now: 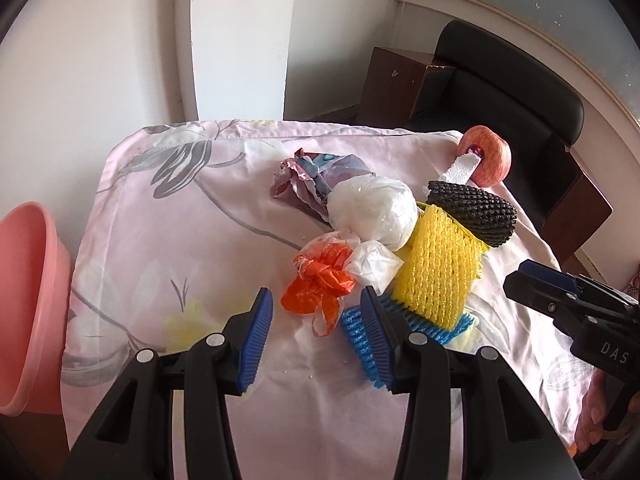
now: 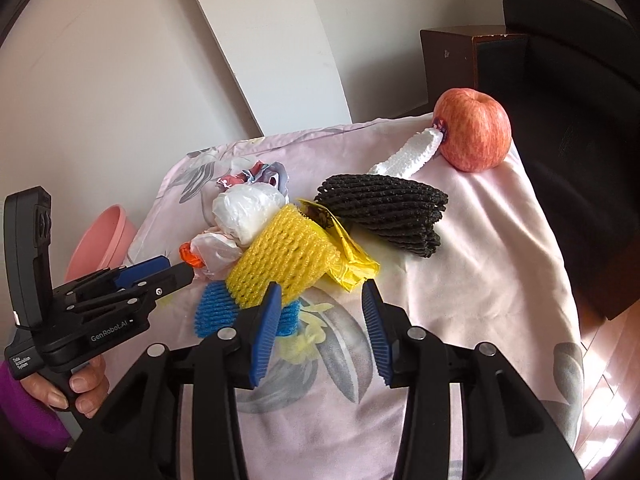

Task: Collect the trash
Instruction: 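Move both grippers back to the remaining trash on the cloth, then grasp the orange and white plastic bags with the left gripper while the right grasps a clear bag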

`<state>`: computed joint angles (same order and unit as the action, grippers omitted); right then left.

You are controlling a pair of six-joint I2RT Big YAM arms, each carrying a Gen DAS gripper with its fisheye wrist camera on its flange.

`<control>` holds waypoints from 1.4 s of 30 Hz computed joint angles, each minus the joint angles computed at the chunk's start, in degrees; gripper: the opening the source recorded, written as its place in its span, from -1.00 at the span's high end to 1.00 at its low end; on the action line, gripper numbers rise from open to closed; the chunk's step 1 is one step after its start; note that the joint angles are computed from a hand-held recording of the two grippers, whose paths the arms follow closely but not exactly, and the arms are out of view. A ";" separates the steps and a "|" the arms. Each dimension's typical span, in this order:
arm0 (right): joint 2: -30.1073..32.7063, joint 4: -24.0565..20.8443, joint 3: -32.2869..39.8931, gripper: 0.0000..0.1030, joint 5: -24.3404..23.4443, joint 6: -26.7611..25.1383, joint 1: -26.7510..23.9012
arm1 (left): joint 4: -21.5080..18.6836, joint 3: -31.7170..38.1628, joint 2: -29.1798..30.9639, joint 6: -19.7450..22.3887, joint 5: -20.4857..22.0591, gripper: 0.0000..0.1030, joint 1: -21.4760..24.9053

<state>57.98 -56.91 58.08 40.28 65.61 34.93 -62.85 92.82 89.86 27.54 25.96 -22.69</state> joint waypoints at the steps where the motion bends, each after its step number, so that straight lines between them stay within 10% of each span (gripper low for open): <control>1: -0.02 -0.12 -0.02 0.17 0.08 0.21 0.09 | 0.43 -0.17 -0.08 0.45 -0.26 0.13 -0.28; 6: -0.35 -0.52 -0.15 0.17 0.33 0.73 0.27 | 0.64 -0.61 0.33 1.33 -1.55 0.15 -1.01; 8: -0.42 -0.40 -0.21 0.17 0.16 0.70 0.31 | 0.59 -0.70 0.51 1.58 -1.53 0.58 -0.93; 13: -0.09 0.30 -0.17 0.18 -0.40 0.11 0.48 | -0.29 -0.27 0.56 1.00 -0.23 0.83 0.09; 31: 5.63 8.00 5.29 0.17 -3.88 -10.66 -2.84 | -1.14 0.63 -2.25 -1.35 4.82 0.84 6.09; 42: 16.09 4.16 14.29 0.17 -3.88 -20.63 -6.20 | -2.52 2.42 -1.00 -2.05 5.77 0.84 8.78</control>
<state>74.08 -52.75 72.37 36.40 44.97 28.73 -65.37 95.23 88.86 25.49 31.73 -13.91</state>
